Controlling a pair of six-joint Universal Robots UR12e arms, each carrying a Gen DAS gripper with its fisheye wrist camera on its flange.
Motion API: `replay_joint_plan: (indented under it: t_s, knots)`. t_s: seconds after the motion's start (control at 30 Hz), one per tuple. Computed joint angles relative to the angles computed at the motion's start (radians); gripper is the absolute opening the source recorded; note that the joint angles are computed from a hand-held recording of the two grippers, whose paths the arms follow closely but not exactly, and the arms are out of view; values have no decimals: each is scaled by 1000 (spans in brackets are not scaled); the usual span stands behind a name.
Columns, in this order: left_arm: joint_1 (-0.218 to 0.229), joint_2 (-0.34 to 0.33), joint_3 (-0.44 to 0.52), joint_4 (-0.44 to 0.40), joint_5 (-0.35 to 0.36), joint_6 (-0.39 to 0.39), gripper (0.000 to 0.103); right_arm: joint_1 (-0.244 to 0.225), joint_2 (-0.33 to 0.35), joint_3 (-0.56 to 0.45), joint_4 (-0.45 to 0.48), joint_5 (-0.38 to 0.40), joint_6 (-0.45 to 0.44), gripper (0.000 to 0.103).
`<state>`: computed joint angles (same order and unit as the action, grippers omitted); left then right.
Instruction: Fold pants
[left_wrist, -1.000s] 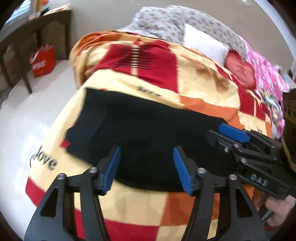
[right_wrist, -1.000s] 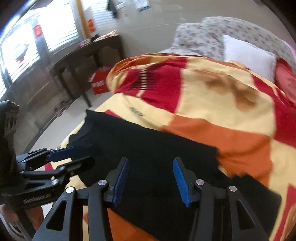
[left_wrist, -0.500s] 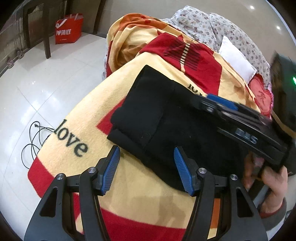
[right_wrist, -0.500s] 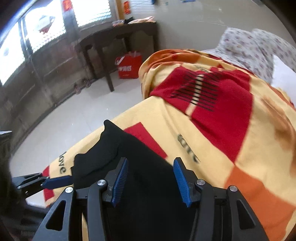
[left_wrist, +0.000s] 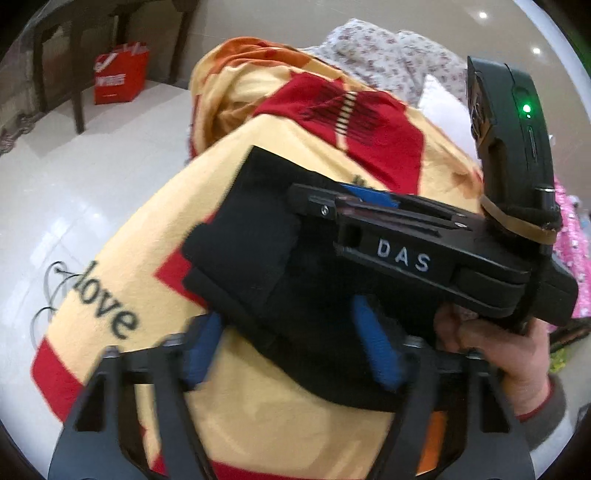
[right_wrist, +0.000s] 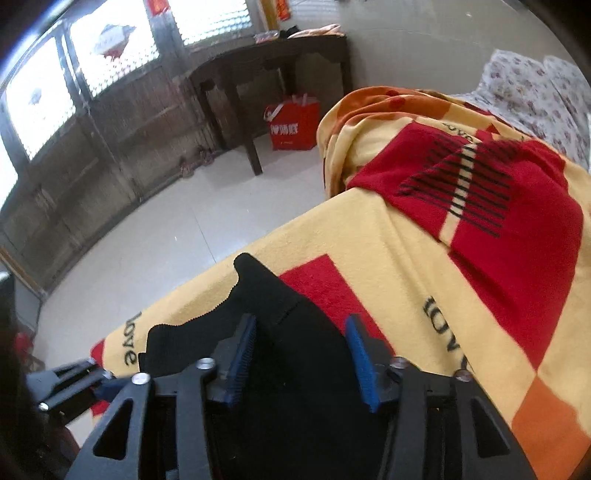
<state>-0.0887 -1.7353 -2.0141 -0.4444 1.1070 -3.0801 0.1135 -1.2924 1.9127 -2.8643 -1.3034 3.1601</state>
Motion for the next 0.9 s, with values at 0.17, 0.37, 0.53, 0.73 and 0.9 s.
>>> replay_joint_plan:
  t_s: [0.17, 0.37, 0.53, 0.73, 0.9]
  knots:
    - [-3, 33, -22, 87, -53, 71, 23, -38, -58, 83, -188, 65, 127, 17]
    - [-10, 91, -40, 84, -253, 191, 13, -114, -221, 244, -384, 52, 267, 9]
    - [-76, 103, -30, -35, -317, 354, 12, -142, -356, 349, -363, -93, 302, 9]
    - [-119, 86, -28, -59, -235, 363, 12, -184, -432, 401, -304, -104, 383, 53]
    - [-59, 129, -74, -15, -179, 319, 15, -144, -365, 348, -256, -24, 341, 53]
